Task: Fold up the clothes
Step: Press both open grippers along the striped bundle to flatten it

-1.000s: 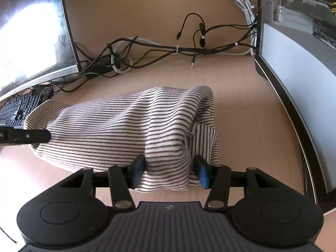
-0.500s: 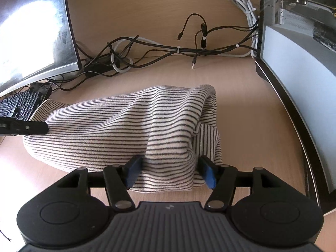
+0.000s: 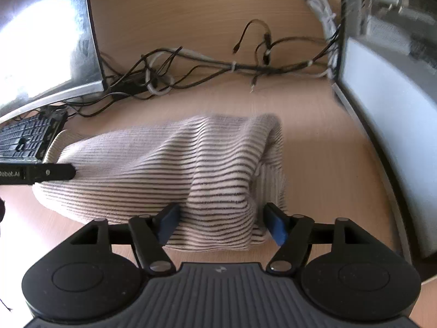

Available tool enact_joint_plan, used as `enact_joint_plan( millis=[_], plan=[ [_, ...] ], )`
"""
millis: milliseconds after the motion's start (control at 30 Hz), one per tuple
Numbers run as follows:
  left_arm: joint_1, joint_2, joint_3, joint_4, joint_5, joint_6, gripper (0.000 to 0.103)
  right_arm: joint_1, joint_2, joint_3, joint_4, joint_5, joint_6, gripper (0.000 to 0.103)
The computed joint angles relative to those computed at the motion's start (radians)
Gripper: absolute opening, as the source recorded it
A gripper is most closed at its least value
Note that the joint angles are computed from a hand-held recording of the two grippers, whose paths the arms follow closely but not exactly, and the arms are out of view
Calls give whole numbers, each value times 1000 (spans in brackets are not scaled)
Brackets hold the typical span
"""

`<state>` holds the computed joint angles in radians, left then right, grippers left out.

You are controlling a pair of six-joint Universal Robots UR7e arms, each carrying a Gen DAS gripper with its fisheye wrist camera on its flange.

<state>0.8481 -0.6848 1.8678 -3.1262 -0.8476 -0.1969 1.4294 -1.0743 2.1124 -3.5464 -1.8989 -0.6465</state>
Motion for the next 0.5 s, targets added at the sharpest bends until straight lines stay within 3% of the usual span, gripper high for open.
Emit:
enact_joint_plan(
  millis=[100, 133, 200, 267, 300, 400, 500],
  plan=[
    [-1, 1, -4, 7, 5, -3, 76, 7, -21, 48, -160, 104, -69, 78],
    [-2, 3, -5, 9, 7, -3, 76, 1, -34, 65, -197, 176, -87, 81],
    [-5, 5, -6, 10, 16, -10, 76, -6, -53, 77, -195, 267, -106, 89],
    [-10, 7, -6, 11, 28, -20, 76, -17, -66, 62, -85, 321, -97, 92],
    [-12, 7, -6, 14, 34, -25, 76, -23, -65, 44, -14, 315, -71, 92],
    [-22, 6, -6, 24, 50, -37, 76, -22, -6, -31, 118, 175, 27, 93],
    [-35, -1, -2, 41, 65, -44, 76, -27, 12, -42, 121, 176, 2, 101]
  ],
)
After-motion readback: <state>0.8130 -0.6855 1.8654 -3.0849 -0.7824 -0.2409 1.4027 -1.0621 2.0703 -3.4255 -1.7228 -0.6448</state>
